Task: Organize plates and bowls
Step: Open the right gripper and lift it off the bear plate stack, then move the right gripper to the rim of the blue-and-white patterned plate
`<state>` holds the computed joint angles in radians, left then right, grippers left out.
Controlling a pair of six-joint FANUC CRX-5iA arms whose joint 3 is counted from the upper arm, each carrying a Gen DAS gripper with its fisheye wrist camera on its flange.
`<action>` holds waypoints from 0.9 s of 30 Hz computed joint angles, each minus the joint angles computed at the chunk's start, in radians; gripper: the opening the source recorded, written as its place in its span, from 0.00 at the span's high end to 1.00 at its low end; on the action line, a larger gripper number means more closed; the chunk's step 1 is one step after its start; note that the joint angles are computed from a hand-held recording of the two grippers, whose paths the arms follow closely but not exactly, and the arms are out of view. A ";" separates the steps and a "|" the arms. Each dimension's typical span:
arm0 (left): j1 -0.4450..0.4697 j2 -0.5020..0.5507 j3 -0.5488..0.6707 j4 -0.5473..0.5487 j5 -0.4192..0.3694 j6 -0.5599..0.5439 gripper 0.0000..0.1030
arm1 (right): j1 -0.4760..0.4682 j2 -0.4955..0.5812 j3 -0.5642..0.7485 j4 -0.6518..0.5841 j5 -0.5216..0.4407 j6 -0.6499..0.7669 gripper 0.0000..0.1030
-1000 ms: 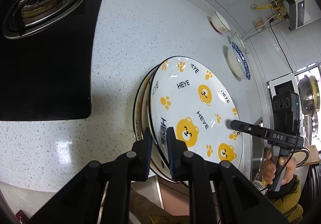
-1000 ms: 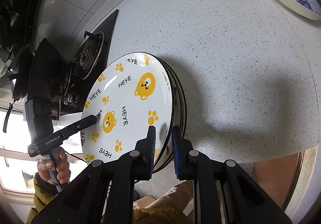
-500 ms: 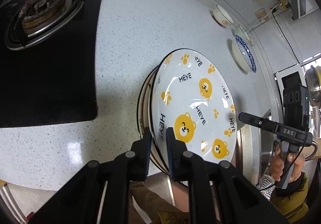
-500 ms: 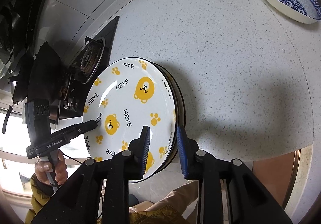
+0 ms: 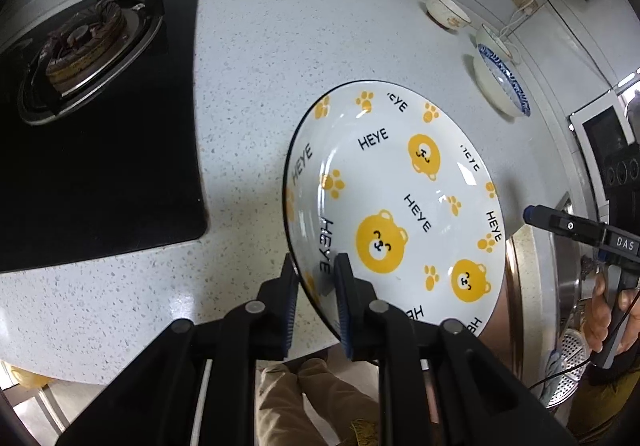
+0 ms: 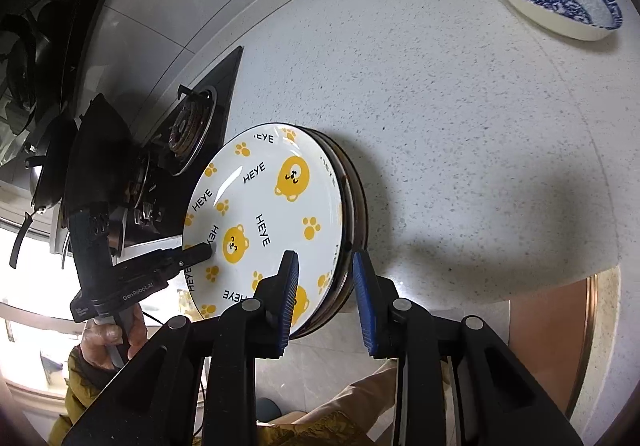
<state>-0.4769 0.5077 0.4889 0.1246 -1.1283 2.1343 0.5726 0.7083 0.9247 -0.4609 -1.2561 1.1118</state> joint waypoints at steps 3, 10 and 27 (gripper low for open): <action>0.011 -0.034 -0.054 0.013 0.031 0.002 0.74 | 0.002 -0.046 -0.062 0.028 0.037 -0.007 0.72; -0.024 -0.111 -0.066 -0.119 0.070 0.028 0.72 | 0.006 -0.147 -0.191 0.118 0.116 -0.022 0.66; -0.153 0.163 0.492 -0.184 -0.026 -0.065 0.24 | -0.152 -0.181 -0.218 0.079 0.142 0.043 0.46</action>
<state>-0.6295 0.6711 0.9807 -0.0590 -1.1545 2.0698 0.4206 0.5272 0.7064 -0.3815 -1.1144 1.1552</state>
